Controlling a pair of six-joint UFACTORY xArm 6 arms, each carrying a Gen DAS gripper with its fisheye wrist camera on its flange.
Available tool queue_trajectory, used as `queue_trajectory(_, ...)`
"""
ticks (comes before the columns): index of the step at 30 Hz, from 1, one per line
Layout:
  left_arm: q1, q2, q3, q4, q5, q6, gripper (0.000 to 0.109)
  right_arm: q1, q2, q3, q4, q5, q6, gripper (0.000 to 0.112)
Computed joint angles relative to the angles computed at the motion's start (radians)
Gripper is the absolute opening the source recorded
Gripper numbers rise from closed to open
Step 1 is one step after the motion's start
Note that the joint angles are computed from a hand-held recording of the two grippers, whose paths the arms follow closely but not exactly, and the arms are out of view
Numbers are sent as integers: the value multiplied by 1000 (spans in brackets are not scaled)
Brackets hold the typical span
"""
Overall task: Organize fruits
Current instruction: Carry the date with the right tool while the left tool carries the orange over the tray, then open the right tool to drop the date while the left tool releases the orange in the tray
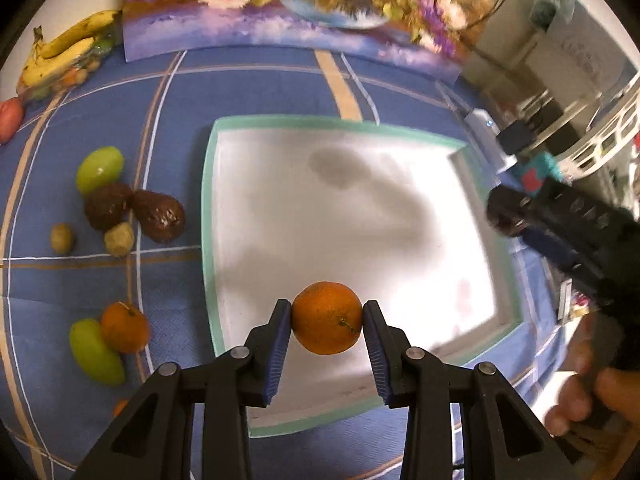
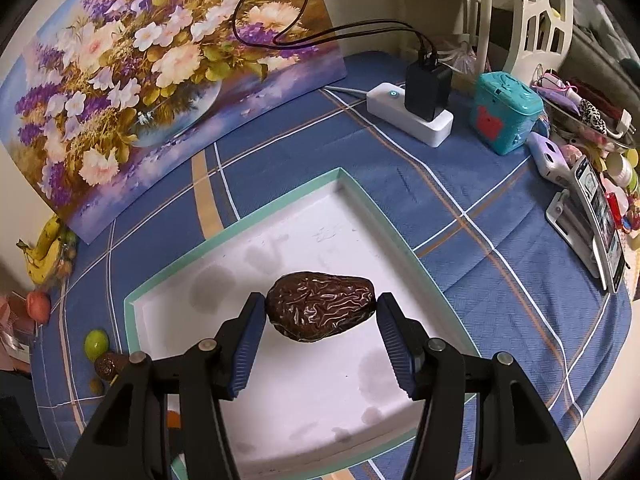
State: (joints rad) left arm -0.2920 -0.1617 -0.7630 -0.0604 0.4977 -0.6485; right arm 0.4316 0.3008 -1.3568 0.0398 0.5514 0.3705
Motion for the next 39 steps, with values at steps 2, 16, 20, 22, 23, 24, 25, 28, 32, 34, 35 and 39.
queue_trajectory(2,-1,13,-4,-1,5,-5,39,1,5,-4,-2,5,5,59)
queue_trajectory(16,-12,70,-35,24,48,-13,40,2,110,-83,60,105,-58,59)
queue_trajectory(20,-12,76,-41,25,50,-11,40,4,131,-100,44,130,-49,59)
queue_trajectory(22,-11,79,-44,23,52,-9,40,3,138,-104,52,137,-55,59)
queue_trajectory(23,-11,81,-46,24,52,-9,41,3,143,-110,53,139,-56,59)
queue_trajectory(24,-12,81,-47,27,53,-11,41,3,143,-108,53,134,-56,59)
queue_trajectory(25,-12,83,-50,30,56,-13,41,4,142,-107,51,133,-56,59)
queue_trajectory(28,-14,88,-56,29,58,-11,44,5,142,-105,45,132,-52,59)
queue_trajectory(32,-19,87,-61,40,54,-19,57,8,154,-123,31,149,-51,59)
queue_trajectory(34,-19,83,-61,54,60,-30,62,9,157,-124,32,147,-56,60)
queue_trajectory(35,-19,81,-61,60,61,-35,63,9,159,-126,35,146,-60,61)
queue_trajectory(39,-17,63,-53,92,57,-61,73,14,159,-126,36,135,-67,77)
